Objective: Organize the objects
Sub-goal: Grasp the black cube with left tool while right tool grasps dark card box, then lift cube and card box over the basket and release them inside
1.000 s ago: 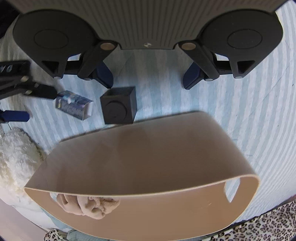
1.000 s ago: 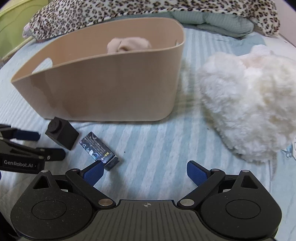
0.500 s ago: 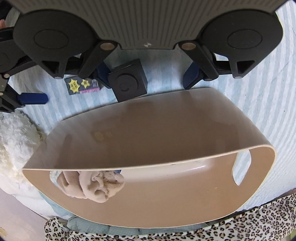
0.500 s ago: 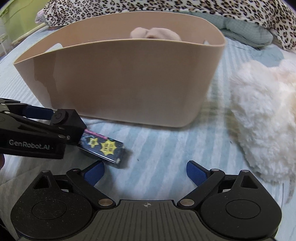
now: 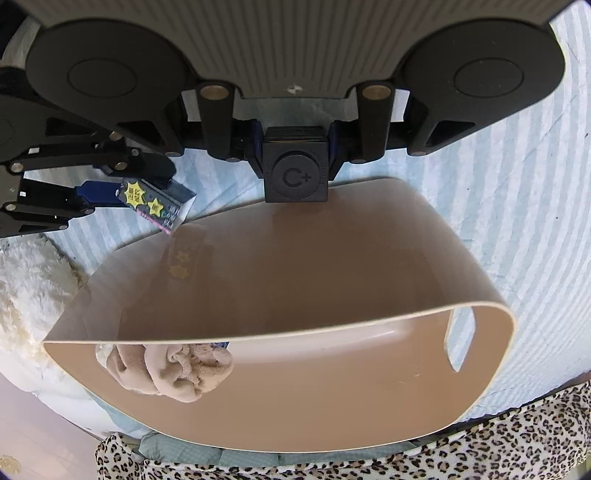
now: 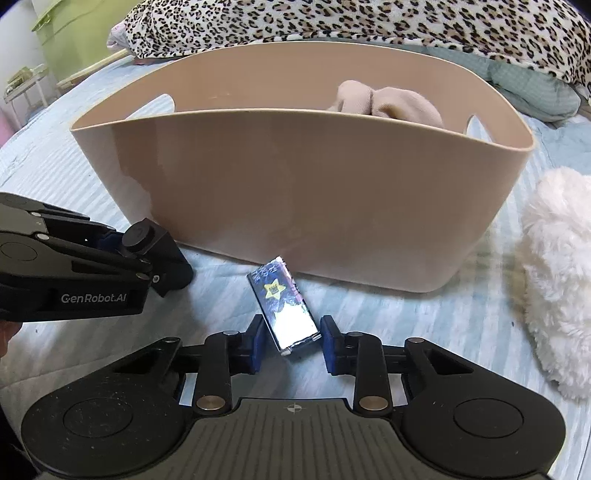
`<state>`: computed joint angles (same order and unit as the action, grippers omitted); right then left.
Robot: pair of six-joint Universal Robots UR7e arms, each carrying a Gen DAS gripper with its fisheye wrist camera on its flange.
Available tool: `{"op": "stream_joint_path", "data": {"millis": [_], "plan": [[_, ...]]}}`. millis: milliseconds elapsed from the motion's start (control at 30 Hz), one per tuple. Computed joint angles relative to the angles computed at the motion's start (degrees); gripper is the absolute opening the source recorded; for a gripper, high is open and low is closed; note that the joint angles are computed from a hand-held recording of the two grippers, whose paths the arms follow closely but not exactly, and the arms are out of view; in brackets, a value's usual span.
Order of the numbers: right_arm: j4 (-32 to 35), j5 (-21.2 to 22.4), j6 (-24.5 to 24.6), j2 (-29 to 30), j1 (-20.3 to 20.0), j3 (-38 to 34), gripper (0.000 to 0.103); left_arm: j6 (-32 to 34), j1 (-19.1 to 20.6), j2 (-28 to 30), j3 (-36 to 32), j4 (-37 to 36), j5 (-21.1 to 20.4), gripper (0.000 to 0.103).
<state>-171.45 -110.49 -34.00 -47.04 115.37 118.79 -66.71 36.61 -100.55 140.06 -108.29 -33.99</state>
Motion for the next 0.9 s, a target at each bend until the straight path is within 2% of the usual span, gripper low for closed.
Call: {"op": "stream_joint_path", "data": {"millis": [267, 700, 900], "plan": [[1.5, -0.2, 2.4, -2.8, 0.6, 0.6, 0.025, -4.6, -4.0, -3.2, -0.2, 7.9, -0.5, 0.033], [-2.6, 4.0, 2.0, -9.7, 1.7, 3.9, 0.025, -13.9, -15.2, -10.2, -3.2, 27.2, 1.0, 0.033], [-3.8, 6.4, 2.5, -10.9, 2.9, 2.5, 0.025, -13.8, -17.3, -10.0, -5.2, 28.6, 3.4, 0.033]]}}
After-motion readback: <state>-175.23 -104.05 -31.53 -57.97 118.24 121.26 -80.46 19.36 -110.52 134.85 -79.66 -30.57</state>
